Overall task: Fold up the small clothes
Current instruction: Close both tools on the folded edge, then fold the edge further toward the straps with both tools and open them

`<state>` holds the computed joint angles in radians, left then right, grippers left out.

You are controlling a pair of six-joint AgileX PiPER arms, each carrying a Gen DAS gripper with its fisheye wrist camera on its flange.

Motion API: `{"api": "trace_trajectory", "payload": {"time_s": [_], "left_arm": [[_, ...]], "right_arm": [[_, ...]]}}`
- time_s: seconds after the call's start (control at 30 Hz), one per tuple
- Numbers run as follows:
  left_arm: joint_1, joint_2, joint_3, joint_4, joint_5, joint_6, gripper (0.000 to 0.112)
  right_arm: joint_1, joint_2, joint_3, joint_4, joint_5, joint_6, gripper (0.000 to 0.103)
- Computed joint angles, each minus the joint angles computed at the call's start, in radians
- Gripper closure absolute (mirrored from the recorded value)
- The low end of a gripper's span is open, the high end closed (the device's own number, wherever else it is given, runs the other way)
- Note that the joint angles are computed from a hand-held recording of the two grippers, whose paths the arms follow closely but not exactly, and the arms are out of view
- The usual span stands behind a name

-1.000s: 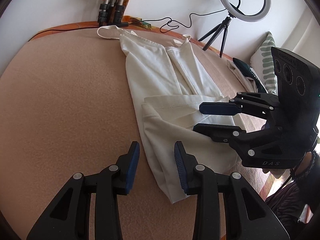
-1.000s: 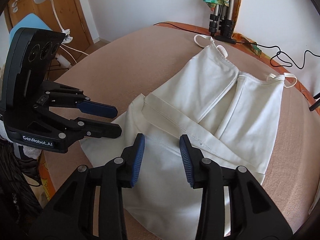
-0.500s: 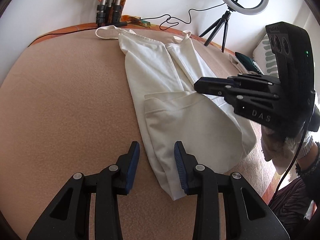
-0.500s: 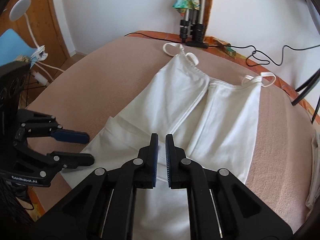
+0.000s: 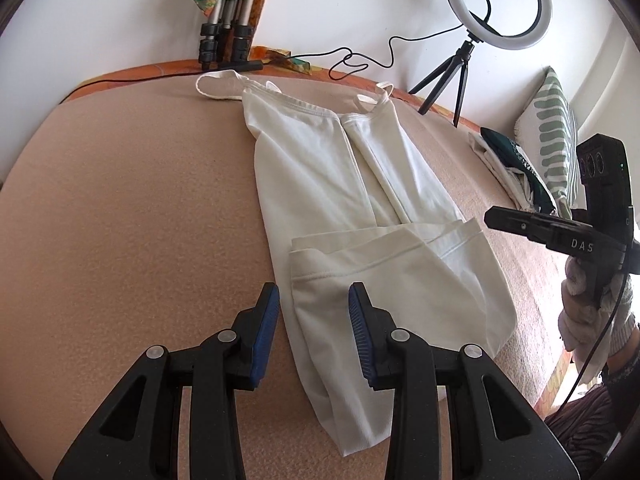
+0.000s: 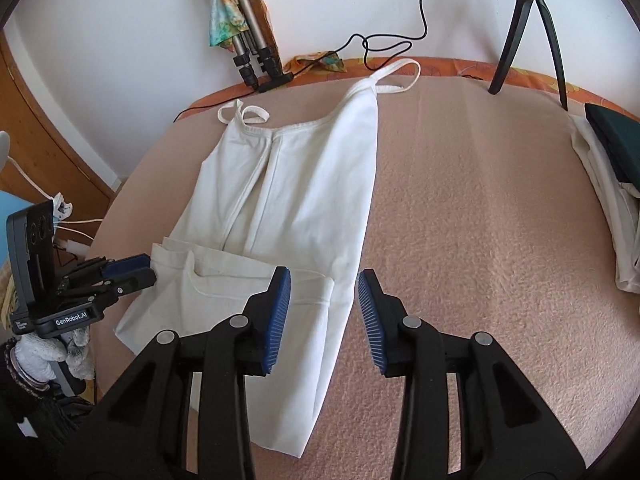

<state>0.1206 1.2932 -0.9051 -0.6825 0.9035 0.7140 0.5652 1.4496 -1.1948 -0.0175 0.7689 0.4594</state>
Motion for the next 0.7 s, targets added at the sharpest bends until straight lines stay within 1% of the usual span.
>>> {"api": "trace_trajectory", "payload": {"time_s": [0.03,0.07,0.1,0.13,0.17,0.2,0.23,0.3,0.43,0.53,0.67,0.7], "left_arm": [[-0.006,0.001,0.001,0.001,-0.006,-0.006,0.079],[-0.013,0.000,0.001,0.001,-0.014,-0.010,0.083],[-0.019,-0.001,0.002,0.002,-0.018,-0.009,0.087],[-0.030,-0.005,0.003,0.009,-0.030,-0.014,0.094],[-0.039,-0.011,0.006,0.014,-0.043,-0.016,0.105],[-0.046,-0.017,0.010,0.017,-0.058,-0.018,0.108],[-0.047,-0.025,0.014,0.014,-0.071,-0.017,0.109],[-0.040,-0.040,0.019,0.013,-0.091,-0.017,0.110],[-0.026,-0.032,0.018,0.029,-0.118,-0.029,0.111],[-0.012,-0.011,0.010,0.026,-0.113,-0.039,0.111],[-0.008,-0.016,0.005,0.036,-0.108,-0.048,0.111],[0.001,-0.018,0.002,0.024,-0.093,-0.039,0.111]], "right_arm": [[0.013,0.012,-0.002,-0.025,0.008,0.012,0.065],[0.022,0.025,-0.005,-0.044,0.012,0.018,0.068],[0.027,0.033,-0.005,-0.047,0.013,0.014,0.072],[0.030,0.041,-0.007,-0.044,0.014,0.007,0.088],[0.033,0.045,-0.008,-0.042,0.016,0.004,0.096],[0.036,0.042,-0.006,-0.041,0.010,0.000,0.097],[0.046,0.031,0.002,-0.055,-0.002,0.005,0.099],[0.059,0.006,0.014,-0.079,-0.020,0.018,0.100],[-0.017,-0.014,0.049,-0.046,-0.048,0.055,0.100],[-0.049,-0.008,0.053,0.016,-0.051,-0.002,0.099],[-0.049,-0.012,0.055,0.006,-0.052,-0.005,0.099],[-0.065,-0.015,0.056,0.050,-0.053,-0.040,0.099]]}}
